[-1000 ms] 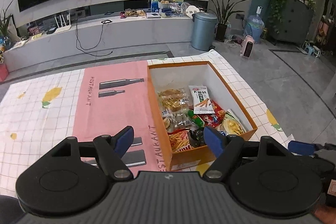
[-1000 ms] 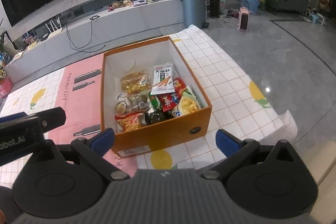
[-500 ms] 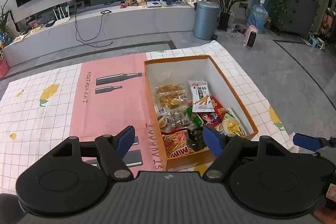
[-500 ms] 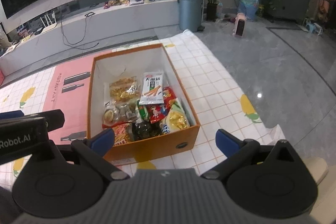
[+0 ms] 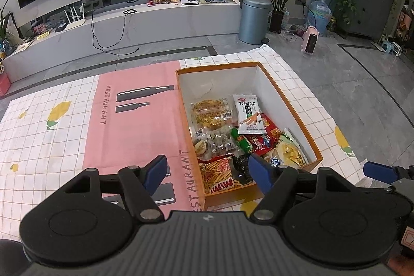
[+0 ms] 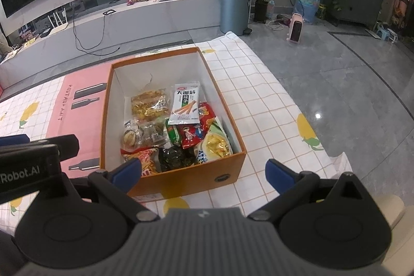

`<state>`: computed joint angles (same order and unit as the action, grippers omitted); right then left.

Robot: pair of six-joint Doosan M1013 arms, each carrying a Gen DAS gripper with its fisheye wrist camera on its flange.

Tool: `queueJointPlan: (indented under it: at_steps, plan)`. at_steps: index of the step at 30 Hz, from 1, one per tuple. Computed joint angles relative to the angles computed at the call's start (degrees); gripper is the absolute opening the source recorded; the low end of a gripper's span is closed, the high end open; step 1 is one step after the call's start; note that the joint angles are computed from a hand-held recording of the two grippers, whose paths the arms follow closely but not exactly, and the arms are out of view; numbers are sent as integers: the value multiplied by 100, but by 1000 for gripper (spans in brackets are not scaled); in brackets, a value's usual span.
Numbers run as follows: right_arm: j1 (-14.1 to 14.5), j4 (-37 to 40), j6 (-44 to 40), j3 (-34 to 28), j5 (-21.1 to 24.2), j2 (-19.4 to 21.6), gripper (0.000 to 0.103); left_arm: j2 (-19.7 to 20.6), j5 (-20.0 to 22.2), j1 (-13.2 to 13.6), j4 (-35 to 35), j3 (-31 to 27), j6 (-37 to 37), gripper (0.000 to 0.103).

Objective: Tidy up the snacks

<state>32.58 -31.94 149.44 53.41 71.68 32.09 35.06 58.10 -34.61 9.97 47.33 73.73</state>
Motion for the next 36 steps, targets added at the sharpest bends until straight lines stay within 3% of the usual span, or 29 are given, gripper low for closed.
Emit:
queueJointPlan:
  at_steps: [36]
  plan:
    - [-10,0,129,208,-47,-93,99,0,66,-125,306,31,-211,84]
